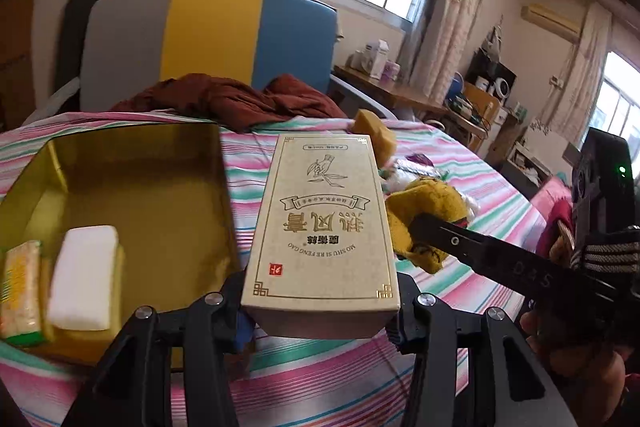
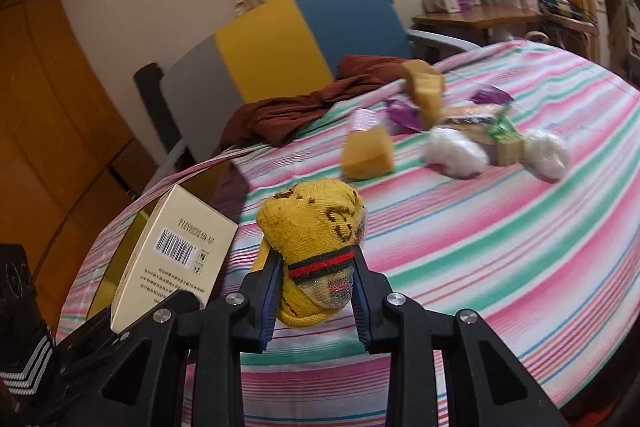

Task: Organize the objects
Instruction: 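Place the tea box and yellow knit toy into the gold tray and release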

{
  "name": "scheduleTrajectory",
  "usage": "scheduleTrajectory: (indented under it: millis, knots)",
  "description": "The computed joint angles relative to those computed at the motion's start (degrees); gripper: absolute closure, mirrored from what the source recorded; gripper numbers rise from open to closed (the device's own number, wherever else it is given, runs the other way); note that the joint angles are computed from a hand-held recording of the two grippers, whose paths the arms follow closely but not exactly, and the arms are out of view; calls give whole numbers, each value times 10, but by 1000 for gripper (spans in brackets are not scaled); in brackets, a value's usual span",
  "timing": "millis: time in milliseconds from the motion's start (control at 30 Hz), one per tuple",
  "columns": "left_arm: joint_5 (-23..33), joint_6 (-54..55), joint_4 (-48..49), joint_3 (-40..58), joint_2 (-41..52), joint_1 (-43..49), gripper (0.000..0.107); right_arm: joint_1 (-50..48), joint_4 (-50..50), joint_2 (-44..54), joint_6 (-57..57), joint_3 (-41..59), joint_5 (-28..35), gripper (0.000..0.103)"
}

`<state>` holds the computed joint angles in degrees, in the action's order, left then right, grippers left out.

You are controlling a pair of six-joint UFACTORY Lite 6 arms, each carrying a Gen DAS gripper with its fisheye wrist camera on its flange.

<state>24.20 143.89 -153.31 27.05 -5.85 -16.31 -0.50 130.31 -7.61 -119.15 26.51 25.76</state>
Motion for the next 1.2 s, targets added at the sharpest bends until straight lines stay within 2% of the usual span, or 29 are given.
scheduleTrajectory:
  millis: [167,333,500,633,700,800,867,900,967,1067,1200]
  knots:
    - [-5,-124,157,-15,-50,103,56,85,-8,-37,22,16,-38,72]
    - [20,-228,311,-10,-61,226,56,189,-10,-16,39,63,-75,72]
    - [38,-272,394,26,-21,325,56,296,87,53,-61,127,-119,72]
    - [41,-303,453,71,37,385,56,328,67,114,-38,176,-139,72]
    - [34,-294,453,86,60,399,56,343,73,142,-42,200,-158,71]
    - [19,-291,462,111,95,407,56,344,-2,174,32,223,-167,70]
    - [8,-290,462,130,119,402,56,345,-48,192,82,235,-175,66]
    - [2,-291,461,138,128,399,56,349,-65,199,105,242,-187,60]
    - [-11,-295,459,156,147,392,56,350,-87,206,136,252,-202,55]
    - [-28,-317,478,182,170,387,56,335,-86,187,134,233,-178,55]
    - [-45,-339,488,203,191,380,56,324,13,139,31,191,-163,55]
